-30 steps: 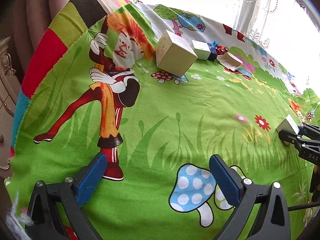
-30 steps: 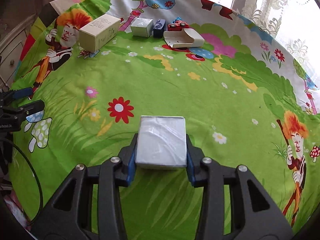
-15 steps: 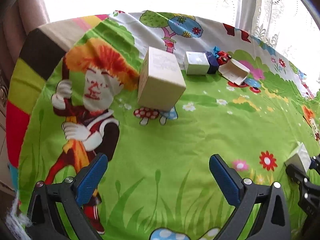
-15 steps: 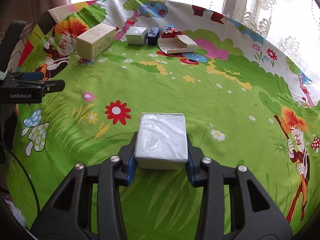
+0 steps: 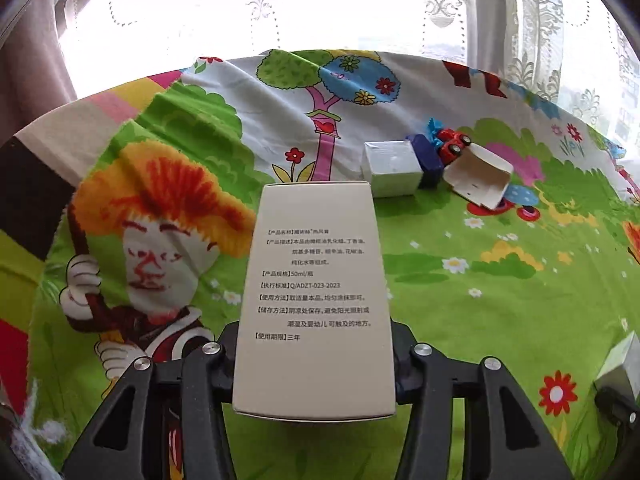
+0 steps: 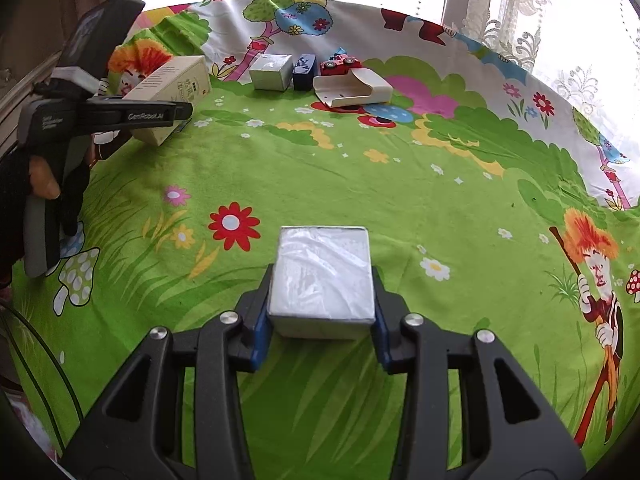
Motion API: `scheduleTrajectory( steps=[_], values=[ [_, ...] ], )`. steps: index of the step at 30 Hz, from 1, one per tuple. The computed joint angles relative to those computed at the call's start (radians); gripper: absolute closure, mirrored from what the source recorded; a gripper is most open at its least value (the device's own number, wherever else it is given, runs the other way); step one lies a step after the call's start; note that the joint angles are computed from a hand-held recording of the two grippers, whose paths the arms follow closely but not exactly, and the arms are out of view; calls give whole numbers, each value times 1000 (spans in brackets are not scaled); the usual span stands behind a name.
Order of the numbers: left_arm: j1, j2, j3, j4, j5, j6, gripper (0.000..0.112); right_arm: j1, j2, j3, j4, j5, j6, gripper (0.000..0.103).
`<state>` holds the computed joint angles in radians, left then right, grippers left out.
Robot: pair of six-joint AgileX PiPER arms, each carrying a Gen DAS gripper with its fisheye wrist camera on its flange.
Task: Organize rigid objects
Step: 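Grasp the white cube box with the right gripper while the left gripper approaches the cream box, then carry the cream box in the left gripper and white cube box in the right toward the cardboard box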
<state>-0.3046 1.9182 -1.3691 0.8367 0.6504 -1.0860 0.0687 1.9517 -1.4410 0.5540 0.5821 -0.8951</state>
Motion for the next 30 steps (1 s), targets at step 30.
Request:
scheduleTrajectory(
  steps=[30],
  values=[
    [-68, -294, 433, -42, -124, -181, 61, 21, -41, 49, -78, -43, 117, 59]
  ],
)
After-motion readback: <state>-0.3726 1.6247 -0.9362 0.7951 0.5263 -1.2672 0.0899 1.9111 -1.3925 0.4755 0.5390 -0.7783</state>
